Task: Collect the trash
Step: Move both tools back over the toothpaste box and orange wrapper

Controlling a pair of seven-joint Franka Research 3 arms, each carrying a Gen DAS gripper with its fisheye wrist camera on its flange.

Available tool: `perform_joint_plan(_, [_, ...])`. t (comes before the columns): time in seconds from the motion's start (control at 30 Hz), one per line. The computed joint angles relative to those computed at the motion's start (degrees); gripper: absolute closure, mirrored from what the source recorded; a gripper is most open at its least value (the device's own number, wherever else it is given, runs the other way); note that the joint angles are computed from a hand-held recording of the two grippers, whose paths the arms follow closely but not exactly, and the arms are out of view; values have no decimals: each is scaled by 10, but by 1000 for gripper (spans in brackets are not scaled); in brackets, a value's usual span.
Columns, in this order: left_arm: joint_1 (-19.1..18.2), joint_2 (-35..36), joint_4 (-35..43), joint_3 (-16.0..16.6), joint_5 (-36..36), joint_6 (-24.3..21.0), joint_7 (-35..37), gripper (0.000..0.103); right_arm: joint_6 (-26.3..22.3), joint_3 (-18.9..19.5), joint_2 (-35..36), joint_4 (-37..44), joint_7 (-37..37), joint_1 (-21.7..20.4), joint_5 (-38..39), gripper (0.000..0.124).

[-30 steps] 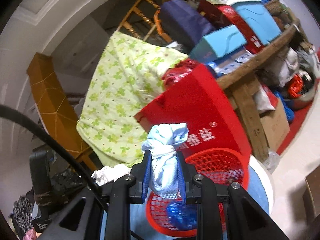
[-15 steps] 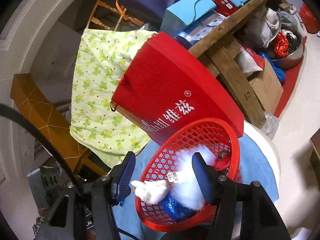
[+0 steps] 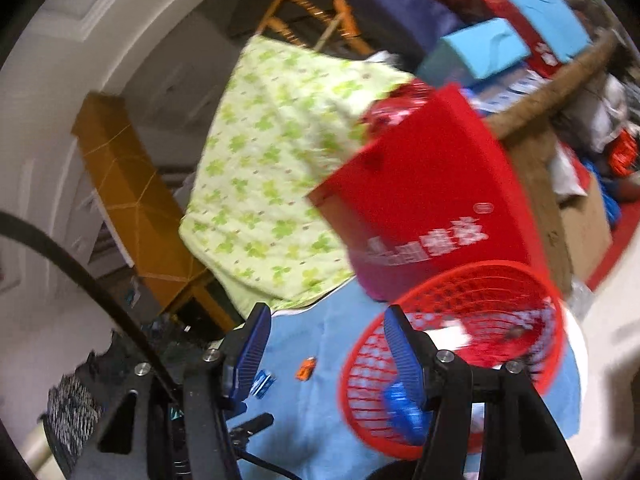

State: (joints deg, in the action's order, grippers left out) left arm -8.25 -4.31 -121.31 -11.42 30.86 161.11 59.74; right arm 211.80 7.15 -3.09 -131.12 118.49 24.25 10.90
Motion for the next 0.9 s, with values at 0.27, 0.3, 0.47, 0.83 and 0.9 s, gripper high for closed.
perform_joint_plan(0.27, [68,-50,-92,20,84,-3,-111,38,-93,32,83,124,47,0,-138,61])
perform_joint_plan(0.3, [76,-52,-99,23,89,-1,-120,38,-103,41,94,136,55,-7,-152,61])
perform_joint_plan(0.47, [106,-56,-119,30,106,13,-148,38,-205,140,178,236,69,-70,-210,61])
perform_joint_plan(0.83, [135,-15,-114,55,85,29,-143,38,-428,132,355,478,-12,-20,-162,61])
perform_joint_plan(0.9, [139,-2,-102,58,88,29,-144,38,-470,110,392,540,-20,2,-158,61])
